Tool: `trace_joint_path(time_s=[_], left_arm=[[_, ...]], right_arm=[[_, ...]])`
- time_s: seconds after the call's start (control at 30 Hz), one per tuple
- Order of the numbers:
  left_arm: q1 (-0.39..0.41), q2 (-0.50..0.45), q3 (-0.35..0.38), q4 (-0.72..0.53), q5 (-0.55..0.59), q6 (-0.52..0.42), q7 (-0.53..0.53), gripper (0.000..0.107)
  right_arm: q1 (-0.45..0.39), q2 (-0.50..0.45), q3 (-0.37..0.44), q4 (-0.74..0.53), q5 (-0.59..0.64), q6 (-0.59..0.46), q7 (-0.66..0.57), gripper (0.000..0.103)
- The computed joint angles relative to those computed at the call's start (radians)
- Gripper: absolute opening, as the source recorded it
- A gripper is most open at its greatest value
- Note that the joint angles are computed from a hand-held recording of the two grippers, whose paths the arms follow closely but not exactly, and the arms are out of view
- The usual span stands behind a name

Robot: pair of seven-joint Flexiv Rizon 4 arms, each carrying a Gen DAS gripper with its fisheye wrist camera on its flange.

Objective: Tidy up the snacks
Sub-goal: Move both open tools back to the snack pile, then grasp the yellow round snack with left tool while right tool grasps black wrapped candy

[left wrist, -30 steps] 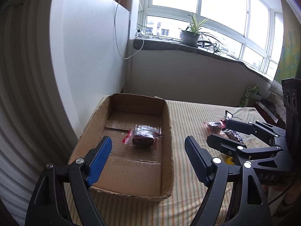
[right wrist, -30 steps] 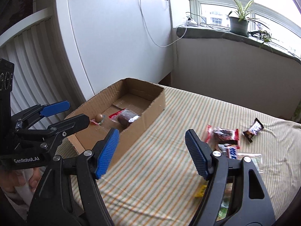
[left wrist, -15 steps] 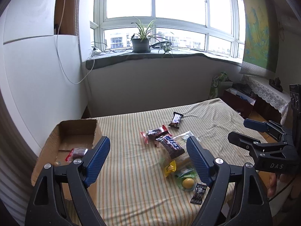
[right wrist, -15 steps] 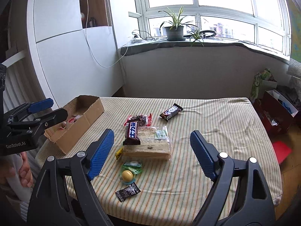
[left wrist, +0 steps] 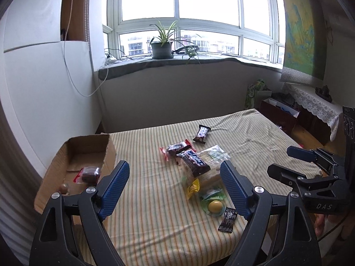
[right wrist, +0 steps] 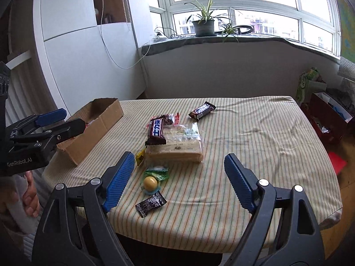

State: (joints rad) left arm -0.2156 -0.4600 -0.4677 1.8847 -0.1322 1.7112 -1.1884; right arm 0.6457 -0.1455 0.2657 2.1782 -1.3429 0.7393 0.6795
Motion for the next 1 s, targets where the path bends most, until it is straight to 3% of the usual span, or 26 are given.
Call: trace_joint_path(time_s=[0.27,0.63,0.77,0.93,1.0], left_arm=[[-0.007,-0.091,0.0,0.061,-0.027,-0.083,-0.013,0.084],[-0.008,-0.115,-0.018,0.021,-0.071,-0.152,0.039,0.084],[0.022,-0.142,-0.082,-0.017,-0.119,-0.235,0.112,0.084],[-0.031,-0.174,-0.058,-0.079,-0.17,-0.305,0.175,0.084],[-0.051,-0.189,-0.047,-0.106,-0.19,-0.329,0.196,0.082]], right_arm=[[0.041,-0.141,-0.028,-0.007,-0.016,0.113,0.064,0.086],[0.032,-0.18,-0.07,-0.04,-0.098,0.169,0.062,0.086],[0.019,-0.191,-0.082,-0.049,-0.134,0.183,0.064,0.086],[0.003,-0.202,-0.091,-0.056,-0.184,0.198,0.062,0.085],[0.002,-0.205,-0.09,-0.057,-0.189,0.185,0.053,0.072]])
